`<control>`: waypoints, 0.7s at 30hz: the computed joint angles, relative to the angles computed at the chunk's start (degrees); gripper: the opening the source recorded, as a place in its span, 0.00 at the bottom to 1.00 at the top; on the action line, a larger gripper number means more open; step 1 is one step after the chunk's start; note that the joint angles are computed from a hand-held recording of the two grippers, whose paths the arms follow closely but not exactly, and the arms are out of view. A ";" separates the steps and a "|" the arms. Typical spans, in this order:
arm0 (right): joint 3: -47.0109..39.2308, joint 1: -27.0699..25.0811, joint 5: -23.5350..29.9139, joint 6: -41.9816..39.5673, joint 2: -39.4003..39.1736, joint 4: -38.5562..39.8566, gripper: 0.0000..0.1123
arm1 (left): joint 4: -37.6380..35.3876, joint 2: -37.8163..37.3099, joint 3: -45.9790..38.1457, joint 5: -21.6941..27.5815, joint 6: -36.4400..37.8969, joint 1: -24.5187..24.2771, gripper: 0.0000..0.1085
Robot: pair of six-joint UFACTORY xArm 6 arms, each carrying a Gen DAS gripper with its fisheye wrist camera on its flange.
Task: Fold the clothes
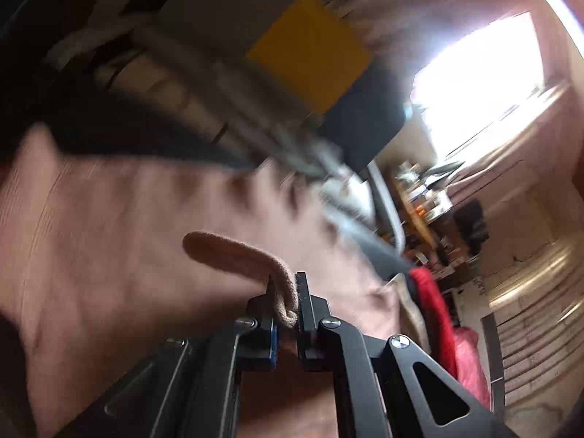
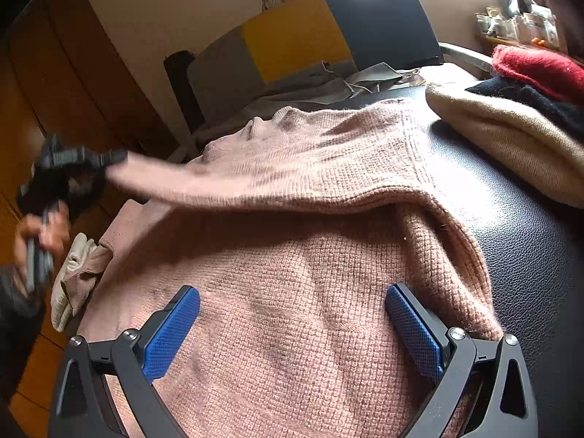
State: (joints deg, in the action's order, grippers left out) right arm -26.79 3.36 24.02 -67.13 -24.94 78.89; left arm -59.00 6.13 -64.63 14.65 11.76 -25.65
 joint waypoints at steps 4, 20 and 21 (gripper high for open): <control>-0.49 -1.22 2.04 1.57 0.28 -1.95 0.92 | -2.54 -0.33 5.05 1.22 2.79 0.05 0.05; -2.75 -2.58 4.94 7.91 1.50 -8.82 0.92 | -0.79 3.41 -0.99 10.06 12.71 8.03 0.42; -3.67 -2.77 4.73 8.46 1.41 -9.75 0.92 | 1.85 4.94 -2.81 11.38 11.11 8.31 0.42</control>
State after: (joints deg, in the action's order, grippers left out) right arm -30.47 0.59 28.75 -58.67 -23.53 69.14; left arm -57.14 11.07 -67.44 26.03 22.88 -17.34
